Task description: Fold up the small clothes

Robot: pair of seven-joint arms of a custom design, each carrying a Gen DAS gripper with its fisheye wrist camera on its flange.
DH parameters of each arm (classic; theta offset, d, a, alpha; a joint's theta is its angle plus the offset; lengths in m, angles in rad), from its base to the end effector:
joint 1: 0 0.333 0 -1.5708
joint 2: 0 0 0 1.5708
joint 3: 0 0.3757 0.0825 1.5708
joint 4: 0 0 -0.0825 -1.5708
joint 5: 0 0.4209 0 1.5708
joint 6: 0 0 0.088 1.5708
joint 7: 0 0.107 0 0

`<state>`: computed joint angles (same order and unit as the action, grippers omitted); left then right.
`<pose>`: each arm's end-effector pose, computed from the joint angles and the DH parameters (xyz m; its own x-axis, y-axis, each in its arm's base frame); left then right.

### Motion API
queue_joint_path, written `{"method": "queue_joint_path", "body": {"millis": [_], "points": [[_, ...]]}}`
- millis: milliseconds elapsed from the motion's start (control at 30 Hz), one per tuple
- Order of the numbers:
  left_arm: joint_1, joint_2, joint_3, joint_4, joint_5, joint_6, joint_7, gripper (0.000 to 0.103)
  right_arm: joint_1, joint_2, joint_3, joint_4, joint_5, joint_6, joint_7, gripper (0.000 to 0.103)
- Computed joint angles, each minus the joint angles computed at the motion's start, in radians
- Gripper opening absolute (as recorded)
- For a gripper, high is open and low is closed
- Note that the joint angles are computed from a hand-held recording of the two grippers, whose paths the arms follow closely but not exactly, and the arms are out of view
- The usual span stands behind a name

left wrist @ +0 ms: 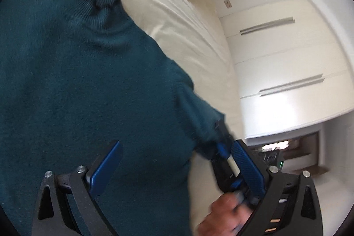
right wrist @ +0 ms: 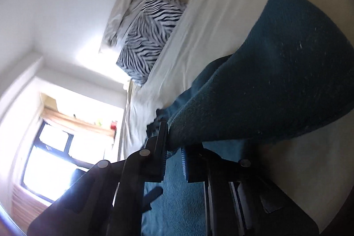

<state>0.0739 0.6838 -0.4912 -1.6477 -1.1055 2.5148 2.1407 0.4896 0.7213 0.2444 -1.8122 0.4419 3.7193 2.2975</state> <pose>0.7295 -0.2451 0.2952 -0.0608 -0.5548 0.8298 -0.9774 -0.1356 -0.1623 0.6105 0.4222 0.2988 -0.1639 -0.5257 -0.8347 -0.5777 0.7370 -0.3508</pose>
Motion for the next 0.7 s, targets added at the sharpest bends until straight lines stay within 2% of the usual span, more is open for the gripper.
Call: {"method": "queue_joint_path", "body": {"millis": [133, 233, 300, 367, 500, 567, 600, 667, 700], "points": [[0.005, 0.022, -0.007, 0.035, -0.008, -0.037, -0.028, 0.100, 0.014, 0.036, 0.017, 0.058, -0.021, -0.035, 0.002, 0.009], [0.011, 0.061, -0.013, 0.068, -0.014, -0.096, -0.064, 0.100, 0.017, 0.080, 0.035, 0.113, -0.038, -0.045, 0.022, 0.009], [0.022, 0.081, -0.023, 0.077, -0.043, -0.111, -0.060, 0.095, 0.009, 0.107, 0.058, 0.136, -0.054, -0.033, 0.049, 0.009], [0.030, 0.103, -0.031, 0.092, -0.065, -0.143, -0.063, 0.082, 0.003, 0.122, 0.071, 0.149, -0.080, -0.027, 0.068, 0.009], [0.023, 0.114, -0.026, 0.103, -0.070, -0.180, -0.061, 0.068, -0.007, 0.128, 0.090, 0.145, -0.132, 0.004, 0.095, 0.009], [0.021, 0.132, -0.026, 0.122, -0.082, -0.193, -0.066, 0.050, -0.002, 0.126, 0.085, 0.147, -0.141, 0.005, 0.100, 0.009], [0.020, 0.133, -0.024, 0.124, -0.085, -0.193, -0.068, 0.046, 0.004, 0.123, 0.080, 0.145, -0.138, 0.003, 0.098, 0.009], [0.026, 0.137, -0.022, 0.125, -0.092, -0.199, -0.063, 0.029, 0.021, 0.116, 0.065, 0.141, -0.123, -0.004, 0.088, 0.012], [0.024, 0.140, -0.019, 0.128, -0.090, -0.201, -0.065, 0.026, 0.023, 0.113, 0.064, 0.136, -0.120, -0.005, 0.087, 0.012]]}}
